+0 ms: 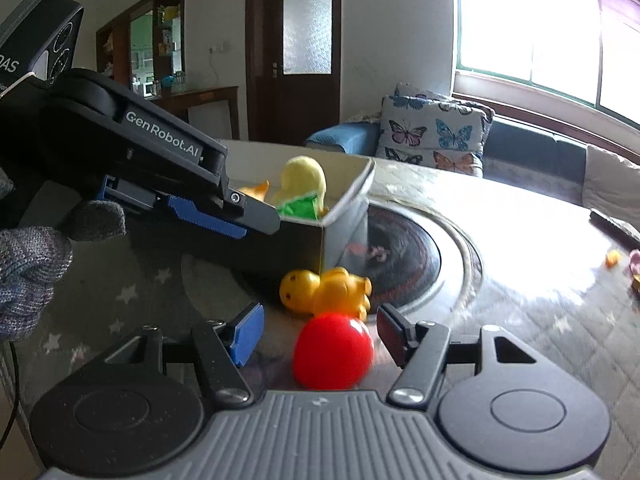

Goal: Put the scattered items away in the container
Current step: 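Close the left gripper on the red ball while the right gripper grips its other side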

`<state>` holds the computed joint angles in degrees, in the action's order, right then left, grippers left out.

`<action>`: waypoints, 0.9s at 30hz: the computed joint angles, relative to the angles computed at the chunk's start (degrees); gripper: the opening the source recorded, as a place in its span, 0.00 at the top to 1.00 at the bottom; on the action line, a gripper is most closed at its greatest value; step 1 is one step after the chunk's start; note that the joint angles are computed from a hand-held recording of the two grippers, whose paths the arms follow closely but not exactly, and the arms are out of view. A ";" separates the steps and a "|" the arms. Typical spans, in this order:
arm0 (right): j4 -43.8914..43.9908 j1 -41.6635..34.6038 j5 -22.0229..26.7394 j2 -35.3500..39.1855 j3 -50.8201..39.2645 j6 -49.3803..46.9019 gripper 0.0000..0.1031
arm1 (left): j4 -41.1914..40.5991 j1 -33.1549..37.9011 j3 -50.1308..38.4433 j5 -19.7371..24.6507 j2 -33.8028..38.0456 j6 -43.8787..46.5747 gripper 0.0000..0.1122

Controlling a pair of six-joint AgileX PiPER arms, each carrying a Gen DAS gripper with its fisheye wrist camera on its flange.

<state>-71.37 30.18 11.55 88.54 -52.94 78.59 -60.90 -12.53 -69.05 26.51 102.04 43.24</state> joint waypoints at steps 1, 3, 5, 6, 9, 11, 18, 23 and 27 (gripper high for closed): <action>-0.27 0.14 0.22 -0.29 0.62 0.53 0.38 | -0.06 -0.28 0.52 -0.08 -0.03 0.03 0.72; -0.85 0.40 0.65 -0.84 1.85 1.63 0.38 | 0.32 -0.81 1.00 -0.05 0.28 -0.34 0.72; -2.12 0.27 0.60 -1.06 2.89 3.70 0.38 | 0.96 -1.45 1.17 0.04 0.69 -1.08 0.72; -2.47 0.24 0.67 -1.13 3.23 4.47 0.38 | 1.51 -1.77 1.17 0.01 0.87 -1.64 0.72; -2.58 0.05 0.71 -1.22 3.80 5.66 0.38 | 3.14 -2.68 1.17 -0.19 1.32 -3.35 0.72; -2.32 -0.18 0.38 -1.13 4.00 6.06 0.38 | 4.14 -3.15 1.01 -0.17 1.57 -4.28 0.72; -4.10 -0.12 -0.17 0.04 3.81 9.10 0.38 | 7.33 -4.15 -0.30 0.42 2.26 -7.61 0.71; -4.19 0.12 -0.05 1.59 2.98 10.04 0.38 | 8.96 -4.87 -2.21 1.57 3.07 -9.33 0.71; -5.47 0.64 1.05 2.83 2.22 11.96 0.38 | 10.98 -5.64 -3.91 2.41 4.01 -11.78 0.71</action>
